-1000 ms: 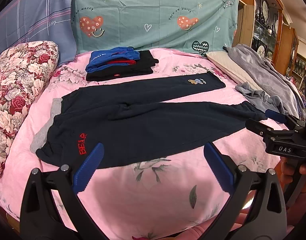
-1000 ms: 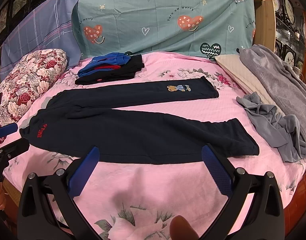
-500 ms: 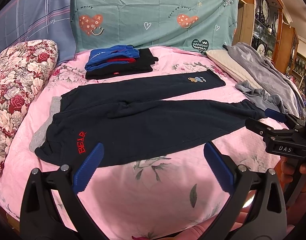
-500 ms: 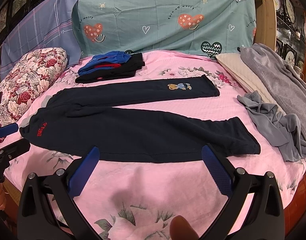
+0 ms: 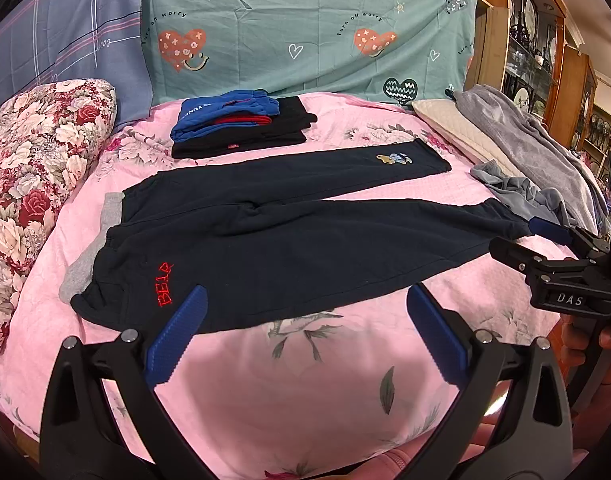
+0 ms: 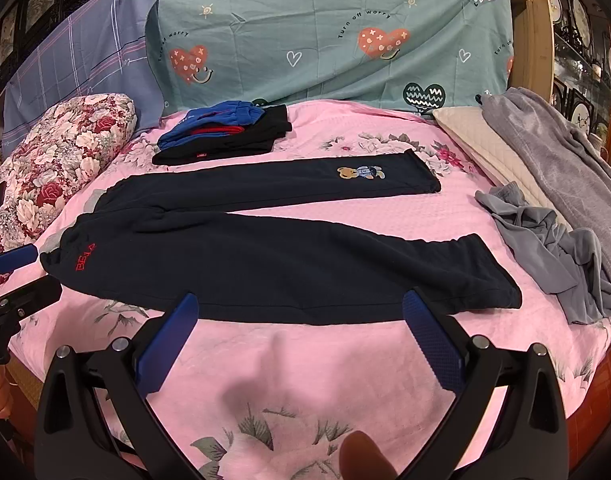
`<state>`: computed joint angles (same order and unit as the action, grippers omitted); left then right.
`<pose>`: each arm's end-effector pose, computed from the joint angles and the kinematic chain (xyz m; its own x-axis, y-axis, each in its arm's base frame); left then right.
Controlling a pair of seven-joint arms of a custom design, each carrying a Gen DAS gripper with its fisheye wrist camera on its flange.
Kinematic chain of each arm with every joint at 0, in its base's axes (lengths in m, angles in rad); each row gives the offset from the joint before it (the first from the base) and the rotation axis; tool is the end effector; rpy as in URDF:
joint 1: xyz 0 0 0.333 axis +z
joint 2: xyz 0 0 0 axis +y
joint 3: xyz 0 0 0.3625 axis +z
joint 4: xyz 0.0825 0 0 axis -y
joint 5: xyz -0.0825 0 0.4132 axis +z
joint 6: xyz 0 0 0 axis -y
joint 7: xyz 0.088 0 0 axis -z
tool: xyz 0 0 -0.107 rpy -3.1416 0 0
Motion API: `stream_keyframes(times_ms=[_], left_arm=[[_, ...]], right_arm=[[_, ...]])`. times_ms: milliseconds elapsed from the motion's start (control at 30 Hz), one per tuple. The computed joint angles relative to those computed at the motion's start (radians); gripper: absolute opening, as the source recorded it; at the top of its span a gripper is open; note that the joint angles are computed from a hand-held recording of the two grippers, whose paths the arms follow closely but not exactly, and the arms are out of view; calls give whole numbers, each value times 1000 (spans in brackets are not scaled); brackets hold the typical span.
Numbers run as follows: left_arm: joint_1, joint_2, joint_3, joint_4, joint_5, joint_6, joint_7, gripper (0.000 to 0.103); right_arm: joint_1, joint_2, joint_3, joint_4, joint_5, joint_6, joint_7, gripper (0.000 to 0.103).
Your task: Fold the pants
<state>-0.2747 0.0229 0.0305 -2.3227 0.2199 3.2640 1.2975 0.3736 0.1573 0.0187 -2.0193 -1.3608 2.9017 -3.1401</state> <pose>0.5580 -0.1617 0.4666 -0.2293 -0.9716 0.0591 -0.6047 0.0946 -0.7908 0.5642 0.2965 0.4500 0.0750 -0.9966 -0.0351 -0.5953 -0.0165 -0.8033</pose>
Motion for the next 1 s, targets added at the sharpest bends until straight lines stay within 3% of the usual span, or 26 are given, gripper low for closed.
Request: stream_keyframes(times_ms=[67,167,267,400,467,867,1000], left_arm=[[-2,-1,4,0,6,0,-4,101],[36,-2,-42,-3,-49,-2,46,101],[-37,-1,50,2,70,-1,-61,101],[2,1,9,2,60,-3,-52,101],[-15,1,34,5,102,-4,-87,101],[51,1,-28,11,144,-15,-120,101],[44,2,-10,17,216,-19,-182,101]], right_arm=[[0,0,1,1,6,0,-7,102],[0,0,1,1,11,2,-13,102],[0,-1,1,1,21,2,-24,102],[2,-1,0,1,22,2,-25,102],[3,-1,0,1,21,2,-26,102],[5,0,0,1,33,-1,-38,102],[6,1,0,2,44,0,-49,102]])
